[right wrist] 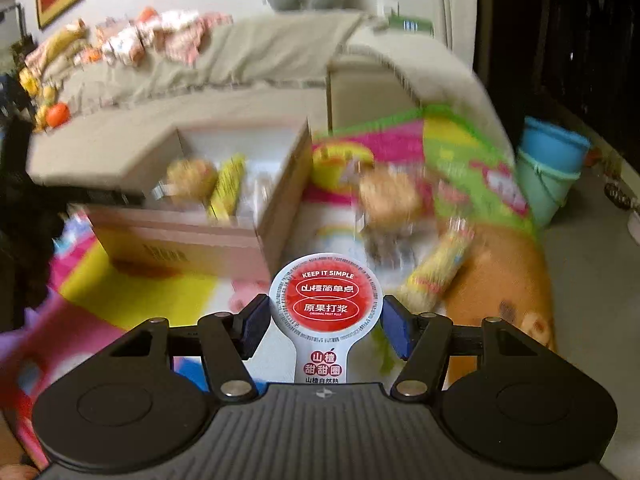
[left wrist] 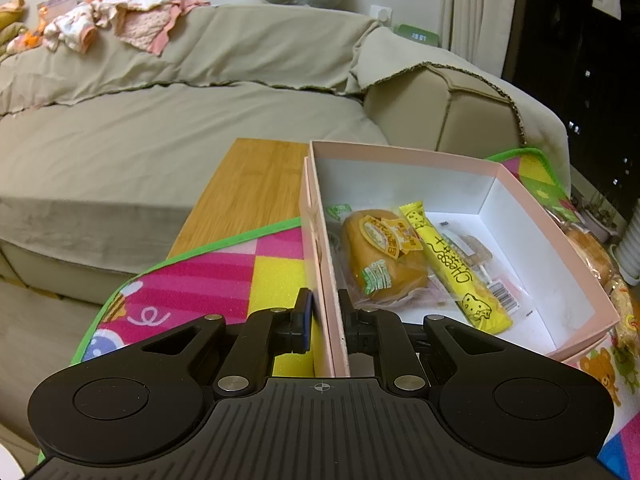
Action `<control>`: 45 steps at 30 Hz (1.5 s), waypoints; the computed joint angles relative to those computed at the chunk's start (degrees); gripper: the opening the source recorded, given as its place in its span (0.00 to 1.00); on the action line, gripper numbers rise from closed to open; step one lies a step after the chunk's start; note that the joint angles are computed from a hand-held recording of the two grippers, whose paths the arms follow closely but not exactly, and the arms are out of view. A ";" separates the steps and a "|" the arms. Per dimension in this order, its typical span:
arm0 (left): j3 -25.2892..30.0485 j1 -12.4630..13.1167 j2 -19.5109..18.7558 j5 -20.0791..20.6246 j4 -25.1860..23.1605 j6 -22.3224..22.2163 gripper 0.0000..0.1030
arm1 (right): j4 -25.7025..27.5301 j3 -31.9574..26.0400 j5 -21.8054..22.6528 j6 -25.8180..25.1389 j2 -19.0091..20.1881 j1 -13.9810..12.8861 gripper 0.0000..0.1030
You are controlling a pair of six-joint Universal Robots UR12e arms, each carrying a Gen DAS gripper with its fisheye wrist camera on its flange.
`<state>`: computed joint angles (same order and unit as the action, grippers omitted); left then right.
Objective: Organize objects
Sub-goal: 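Lower the red-lidded cup into the pink box and release it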
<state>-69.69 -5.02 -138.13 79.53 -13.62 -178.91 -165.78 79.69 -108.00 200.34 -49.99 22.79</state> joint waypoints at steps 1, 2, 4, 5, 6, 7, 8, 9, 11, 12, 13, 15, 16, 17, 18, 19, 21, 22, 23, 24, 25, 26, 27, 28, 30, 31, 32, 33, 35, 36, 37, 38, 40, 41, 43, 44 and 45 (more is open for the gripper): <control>0.04 0.01 -0.02 -0.07 -0.02 -0.06 0.14 | -1.36 -0.06 -0.28 -0.19 -0.22 0.09 0.59; 0.11 0.00 -0.06 -0.12 -0.06 -0.09 0.14 | -3.32 -0.18 -0.49 -0.56 -0.41 0.14 0.59; 0.11 0.00 -0.06 -0.12 -0.06 -0.09 0.14 | -6.46 -0.99 -0.79 -1.75 -0.37 0.24 0.59; 0.10 0.00 -0.05 -0.10 -0.05 -0.10 0.14 | -8.20 -1.85 -0.83 -2.79 -0.10 0.24 0.59; 0.10 0.00 -0.05 -0.10 -0.05 -0.10 0.14 | -9.50 -2.75 -0.77 -3.71 0.26 0.26 0.59; 0.10 0.00 -0.05 -0.10 -0.05 -0.10 0.14 | -10.45 -3.80 -0.55 -4.45 0.70 0.25 0.59; 0.10 0.01 -0.05 -0.13 -0.07 -0.04 0.14 | -11.37 -4.99 -0.17 -5.13 1.24 0.25 0.59; 0.08 0.00 -0.04 -0.15 -0.08 0.01 0.14 | -12.05 -6.36 0.20 -5.79 1.90 0.28 0.59; 0.24 -0.03 -0.08 -0.11 -0.26 0.07 0.14 | -12.68 -8.96 1.04 -6.77 3.24 0.35 0.59; 0.27 -0.04 -0.08 -0.10 -0.31 0.08 0.14 | -12.72 -10.35 1.90 -7.27 3.96 0.31 0.59; 0.27 -0.04 -0.08 -0.10 -0.31 0.08 0.14 | -12.59 -11.77 2.78 -7.70 4.74 0.28 0.59; 0.29 -0.05 -0.10 -0.14 -0.27 0.06 0.14 | -11.78 -14.40 4.02 -8.29 6.22 0.30 0.59; 0.28 -0.03 -0.09 -0.16 -0.28 0.10 0.14 | -11.10 -15.65 4.64 -8.42 6.89 0.30 0.59; 0.28 -0.03 -0.09 -0.16 -0.28 0.10 0.14 | -10.38 -16.87 5.25 -8.47 7.56 0.29 0.59; 0.33 -0.03 -0.09 -0.26 -0.40 0.11 0.15 | -9.68 -18.02 5.85 -8.68 8.22 0.29 0.59; 0.37 -0.03 -0.09 -0.31 -0.48 0.14 0.15 | -9.17 -18.87 6.22 -8.87 8.72 0.27 0.59; 0.43 -0.02 -0.11 -0.35 -0.50 0.22 0.15 | -7.98 -21.21 6.66 -9.17 10.23 0.31 0.59; 0.47 -0.04 -0.13 -0.36 -0.53 0.22 0.15 | -7.49 -22.21 6.70 -9.26 10.88 0.40 0.59; 0.46 -0.03 -0.13 -0.38 -0.52 0.21 0.15 | -6.79 -23.43 6.74 -9.18 11.68 0.39 0.59; 0.46 -0.03 -0.13 -0.38 -0.52 0.21 0.15 | -6.05 -24.38 6.84 -8.97 12.26 0.40 0.59; 0.44 -0.04 -0.11 -0.40 -0.54 0.26 0.15 | -5.26 -25.29 7.25 -8.58 12.84 0.32 0.59; 0.47 -0.05 -0.12 -0.41 -0.58 0.31 0.15 | -4.34 -26.00 8.29 -7.94 13.26 0.12 0.59; 0.45 -0.02 -0.12 -0.48 -0.58 0.37 0.15 | -3.45 -26.47 9.39 -7.02 13.55 -0.09 0.60; 0.40 -0.01 -0.11 -0.53 -0.56 0.40 0.15 | -2.62 -26.71 9.87 -6.07 13.74 -0.25 0.60; 0.43 -0.04 -0.12 -0.48 -0.55 0.41 0.15 | -2.67 -26.17 9.67 -5.21 13.68 -0.32 0.64; 0.40 -0.03 -0.12 -0.48 -0.50 0.43 0.15 | -3.10 -25.49 9.61 -4.93 13.44 -0.37 0.65; 0.39 -0.02 -0.13 -0.45 -0.46 0.43 0.15 | -3.56 -24.43 9.53 -4.60 12.99 -0.45 0.65; 0.42 -0.03 -0.16 -0.47 -0.42 0.34 0.15 | -3.79 -23.66 9.51 -4.42 12.63 -0.51 0.65; 0.47 -0.01 -0.20 -0.51 -0.43 0.22 0.15 | -4.12 -21.81 8.91 -3.85 11.72 -0.71 0.66; 0.45 -0.02 -0.20 -0.51 -0.36 0.23 0.15 | -4.19 -21.04 8.47 -3.57 11.34 -0.77 0.66; 0.47 -0.02 -0.20 -0.52 -0.46 0.22 0.15 | -4.32 -20.08 8.07 -3.22 10.87 -0.87 0.67; 0.47 -0.02 -0.20 -0.52 -0.46 0.22 0.15 | -4.56 -19.04 7.68 -2.87 10.37 -0.93 0.68; 0.46 -0.04 -0.20 -0.42 -0.40 0.29 0.15 | -4.74 -17.34 6.62 -2.32 9.60 -1.03 0.70; 0.42 -0.04 -0.20 -0.37 -0.33 0.33 0.14 | -4.70 -16.35 5.88 -1.99 9.14 -1.11 0.71; 0.45 -0.07 -0.23 -0.30 -0.32 0.19 0.14 | -4.00 -14.75 4.99 -1.12 8.36 -1.23 0.71; 0.39 -0.05 -0.20 -0.33 -0.29 0.16 0.14 | -3.72 -14.03 5.22 -1.04 7.98 -1.31 0.71; 0.36 -0.08 -0.21 -0.27 -0.23 0.12 0.14 | -3.53 -13.45 5.60 -1.27 7.70 -1.33 0.71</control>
<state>-69.33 -5.10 -138.34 79.26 -13.85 -178.80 -169.31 66.23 -102.41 199.07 -42.29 21.46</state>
